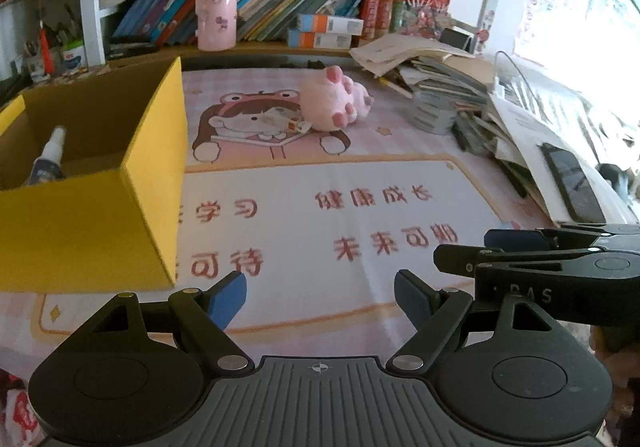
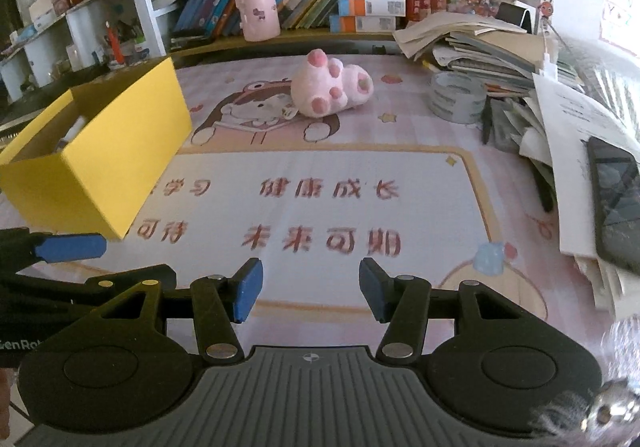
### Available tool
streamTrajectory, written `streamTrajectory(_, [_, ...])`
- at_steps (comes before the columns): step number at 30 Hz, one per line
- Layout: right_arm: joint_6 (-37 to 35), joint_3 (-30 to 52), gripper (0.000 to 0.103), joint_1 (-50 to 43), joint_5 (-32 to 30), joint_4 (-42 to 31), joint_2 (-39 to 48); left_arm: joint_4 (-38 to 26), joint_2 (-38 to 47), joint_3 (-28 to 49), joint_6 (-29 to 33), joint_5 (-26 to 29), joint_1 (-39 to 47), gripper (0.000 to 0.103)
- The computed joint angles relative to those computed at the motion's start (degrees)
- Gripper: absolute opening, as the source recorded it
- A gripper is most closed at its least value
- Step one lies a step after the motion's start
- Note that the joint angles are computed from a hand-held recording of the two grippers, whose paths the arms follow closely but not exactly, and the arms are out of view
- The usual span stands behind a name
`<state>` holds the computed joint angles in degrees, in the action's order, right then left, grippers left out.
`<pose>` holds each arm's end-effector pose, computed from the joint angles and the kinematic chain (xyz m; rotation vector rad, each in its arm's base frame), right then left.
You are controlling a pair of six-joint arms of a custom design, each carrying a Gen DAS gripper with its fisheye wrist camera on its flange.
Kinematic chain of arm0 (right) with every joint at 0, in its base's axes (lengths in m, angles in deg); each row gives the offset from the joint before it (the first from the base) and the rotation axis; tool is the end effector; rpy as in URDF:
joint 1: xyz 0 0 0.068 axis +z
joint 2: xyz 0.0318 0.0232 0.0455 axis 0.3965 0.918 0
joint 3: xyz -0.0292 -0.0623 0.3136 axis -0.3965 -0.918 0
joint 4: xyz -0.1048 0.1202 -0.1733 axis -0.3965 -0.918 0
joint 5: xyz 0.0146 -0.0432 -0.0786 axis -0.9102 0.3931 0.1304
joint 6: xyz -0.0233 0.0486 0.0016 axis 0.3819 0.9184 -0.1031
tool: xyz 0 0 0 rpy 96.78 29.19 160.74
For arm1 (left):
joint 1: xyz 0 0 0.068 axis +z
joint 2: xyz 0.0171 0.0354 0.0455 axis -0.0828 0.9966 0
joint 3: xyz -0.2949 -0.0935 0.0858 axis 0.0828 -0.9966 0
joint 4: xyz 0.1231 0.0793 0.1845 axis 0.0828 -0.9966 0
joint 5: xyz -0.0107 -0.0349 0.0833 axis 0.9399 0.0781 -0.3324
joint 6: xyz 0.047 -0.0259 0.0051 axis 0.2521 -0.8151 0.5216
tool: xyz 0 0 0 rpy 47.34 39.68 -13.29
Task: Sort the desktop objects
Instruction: 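Grasp the pink plush toy with the right tool while the left tool approaches the white charger box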
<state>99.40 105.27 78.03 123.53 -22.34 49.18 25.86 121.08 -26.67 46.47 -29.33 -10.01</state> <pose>0.2291 0.2842 0.0131 0.3533 2.3083 0.0278 0.3017 -0.0441 0.0200 0.7348 2.2693 -0.4536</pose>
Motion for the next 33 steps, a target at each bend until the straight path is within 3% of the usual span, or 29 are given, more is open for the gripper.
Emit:
streamTrajectory(10, [-15.3,-6.6,0.053,-11.2,-9.0,17.5,0.3,-3.6,-0.4,7.0,-10.5,-10.0,-8.3,0.084])
streamTrajectory(17, [-25.0,-6.1,0.061,-19.2,-15.8,24.5,1.7,-6.5,0.0,11.8,-15.6,-16.2,-11.8,0.084])
streamTrajectory(22, [-30.0,-3.4,0.072,-24.1,-20.5,25.9,2.8,-9.7,0.3,15.6,-18.6,-20.4,-13.6,0.084])
streamTrajectory(27, [-33.6,0.8,0.078,-28.2,-23.7,25.8,4.4,-13.7,0.3,19.4,-20.5,-24.2,-15.0,0.084])
streamTrajectory(33, [-39.5,10.2,0.090,-32.0,-27.9,21.3,7.5,-18.7,0.3,23.1,-20.7,-26.6,-15.9,0.084])
